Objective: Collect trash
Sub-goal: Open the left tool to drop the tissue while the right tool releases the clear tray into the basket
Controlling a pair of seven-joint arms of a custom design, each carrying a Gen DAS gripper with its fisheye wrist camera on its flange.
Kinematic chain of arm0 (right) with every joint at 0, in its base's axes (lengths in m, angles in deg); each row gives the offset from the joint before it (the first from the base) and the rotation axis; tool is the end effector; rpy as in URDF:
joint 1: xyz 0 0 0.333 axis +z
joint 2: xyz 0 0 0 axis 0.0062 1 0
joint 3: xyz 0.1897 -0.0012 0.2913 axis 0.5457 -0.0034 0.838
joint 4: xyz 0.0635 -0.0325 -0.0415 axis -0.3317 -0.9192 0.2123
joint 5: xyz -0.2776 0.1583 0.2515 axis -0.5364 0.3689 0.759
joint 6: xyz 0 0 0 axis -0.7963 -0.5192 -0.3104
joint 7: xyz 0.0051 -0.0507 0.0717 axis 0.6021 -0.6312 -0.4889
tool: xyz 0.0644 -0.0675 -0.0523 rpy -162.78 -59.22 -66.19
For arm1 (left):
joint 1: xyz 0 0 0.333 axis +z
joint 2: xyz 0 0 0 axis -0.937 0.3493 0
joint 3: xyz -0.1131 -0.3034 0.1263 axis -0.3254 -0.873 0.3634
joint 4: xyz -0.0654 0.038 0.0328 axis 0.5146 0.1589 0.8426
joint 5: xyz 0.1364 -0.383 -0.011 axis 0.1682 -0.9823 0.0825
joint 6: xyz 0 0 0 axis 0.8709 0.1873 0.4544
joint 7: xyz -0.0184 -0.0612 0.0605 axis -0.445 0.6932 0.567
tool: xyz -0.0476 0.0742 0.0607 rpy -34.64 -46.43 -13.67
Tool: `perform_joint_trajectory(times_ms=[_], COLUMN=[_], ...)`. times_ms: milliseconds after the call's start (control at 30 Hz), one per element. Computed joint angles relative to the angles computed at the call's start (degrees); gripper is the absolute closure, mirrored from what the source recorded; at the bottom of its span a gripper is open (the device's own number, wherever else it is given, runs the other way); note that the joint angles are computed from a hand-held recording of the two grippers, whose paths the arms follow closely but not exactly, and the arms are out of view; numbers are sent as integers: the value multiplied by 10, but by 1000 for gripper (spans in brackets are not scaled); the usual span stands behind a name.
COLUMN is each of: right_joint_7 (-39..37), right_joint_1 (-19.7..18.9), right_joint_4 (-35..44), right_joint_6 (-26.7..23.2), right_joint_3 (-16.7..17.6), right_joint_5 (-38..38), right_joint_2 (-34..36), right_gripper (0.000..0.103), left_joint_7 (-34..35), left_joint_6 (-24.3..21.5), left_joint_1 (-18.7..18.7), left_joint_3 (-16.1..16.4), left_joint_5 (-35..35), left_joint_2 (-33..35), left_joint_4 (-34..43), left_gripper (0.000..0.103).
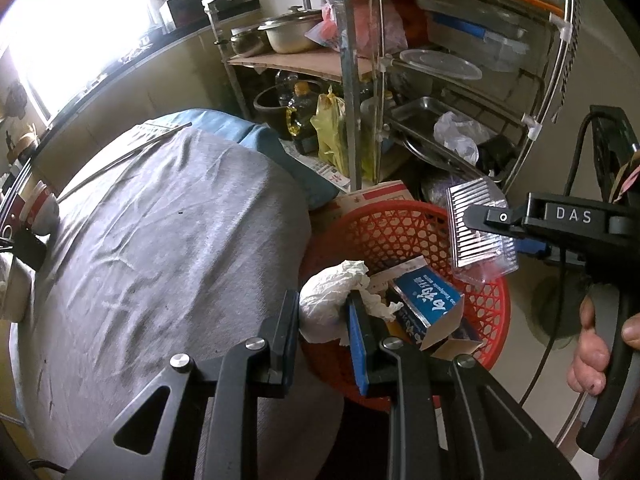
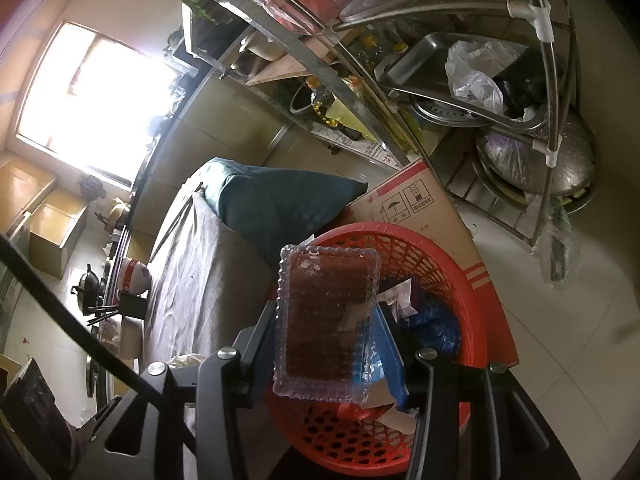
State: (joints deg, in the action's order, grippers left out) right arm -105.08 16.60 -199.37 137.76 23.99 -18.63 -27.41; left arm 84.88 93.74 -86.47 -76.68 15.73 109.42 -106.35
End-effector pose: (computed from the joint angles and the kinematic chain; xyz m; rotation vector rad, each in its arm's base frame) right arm 0.5237 0.2071 0.3679 -0.2542 2.4456 -0.2742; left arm 0.7335 -0.3481 0.4085 -0.4439 2.8028 -0.7505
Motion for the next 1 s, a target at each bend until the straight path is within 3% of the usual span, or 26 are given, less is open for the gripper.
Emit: perform_joint_trajectory(times_ms=[1000], right_joint_7=[16], right_joint_1=[-6], right_joint_4=[14], right_joint_6=[41], right_joint_3=[-16], right_joint_5=[-30], right_joint_2=[27], right_gripper=[54], left_joint_7=[-14], left_joint_6=[-5], left_joint_1=[-25], left_joint_3=[9], left_joint_5=[32], left_joint_2=[20], left_joint_4=[10], left_gripper=[78])
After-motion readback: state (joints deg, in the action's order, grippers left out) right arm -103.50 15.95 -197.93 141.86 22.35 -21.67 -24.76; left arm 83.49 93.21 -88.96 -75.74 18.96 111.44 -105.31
